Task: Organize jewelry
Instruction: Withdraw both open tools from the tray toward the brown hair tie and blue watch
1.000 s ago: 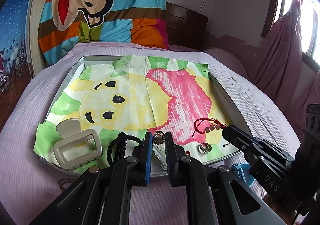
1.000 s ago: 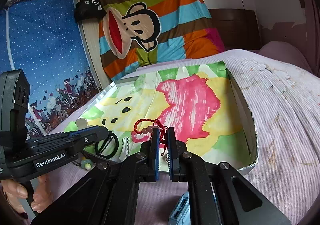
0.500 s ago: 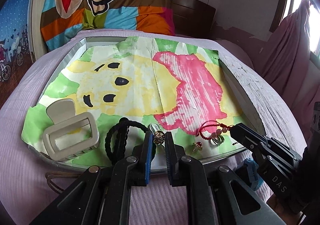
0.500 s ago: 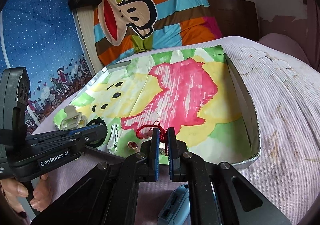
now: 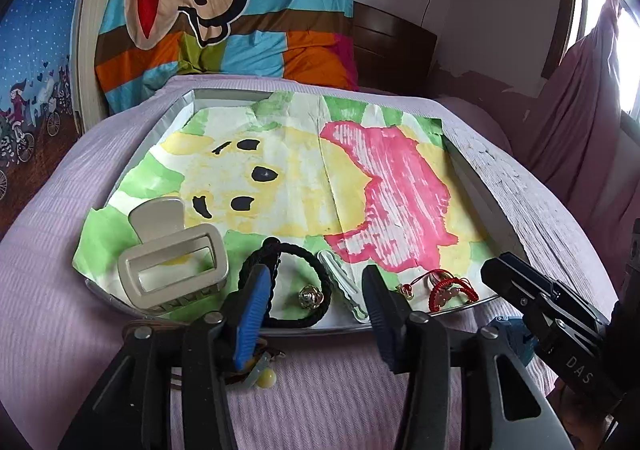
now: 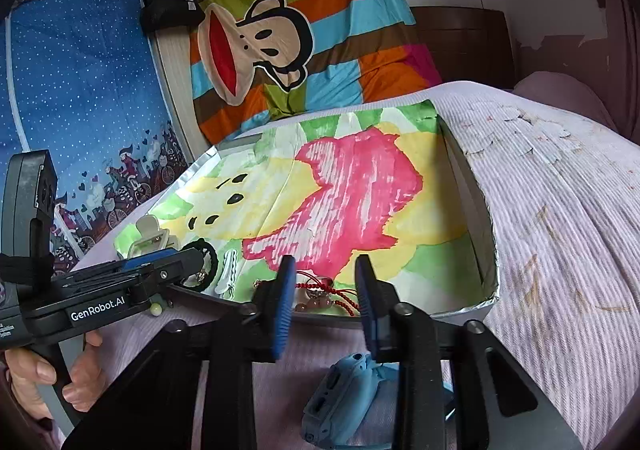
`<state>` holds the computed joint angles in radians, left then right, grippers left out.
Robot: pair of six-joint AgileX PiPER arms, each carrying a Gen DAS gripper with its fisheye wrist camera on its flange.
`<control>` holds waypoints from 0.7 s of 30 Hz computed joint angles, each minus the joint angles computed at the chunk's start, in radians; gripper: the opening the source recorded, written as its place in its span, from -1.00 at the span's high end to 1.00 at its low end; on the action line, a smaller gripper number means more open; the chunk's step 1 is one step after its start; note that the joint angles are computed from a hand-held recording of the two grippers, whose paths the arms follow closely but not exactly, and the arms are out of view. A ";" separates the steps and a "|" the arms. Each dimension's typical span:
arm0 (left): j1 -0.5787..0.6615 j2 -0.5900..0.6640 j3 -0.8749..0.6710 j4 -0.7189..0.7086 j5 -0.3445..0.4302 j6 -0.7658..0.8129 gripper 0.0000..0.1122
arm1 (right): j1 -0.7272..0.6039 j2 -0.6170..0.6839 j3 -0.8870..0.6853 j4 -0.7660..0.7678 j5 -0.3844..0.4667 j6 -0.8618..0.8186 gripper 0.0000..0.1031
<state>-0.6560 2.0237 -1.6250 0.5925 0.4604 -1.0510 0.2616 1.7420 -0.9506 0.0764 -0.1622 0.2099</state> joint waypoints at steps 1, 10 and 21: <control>-0.004 -0.007 0.013 0.034 -0.004 -0.032 0.11 | 0.003 -0.009 0.013 0.034 -0.015 -0.033 0.33; -0.061 -0.114 0.185 0.491 0.000 -0.486 -0.26 | 0.006 -0.131 0.178 0.046 -0.182 -0.029 -0.29; -0.137 -0.247 0.376 0.849 0.134 -0.862 -0.83 | 0.110 -0.271 0.337 0.349 -0.348 -0.280 -0.91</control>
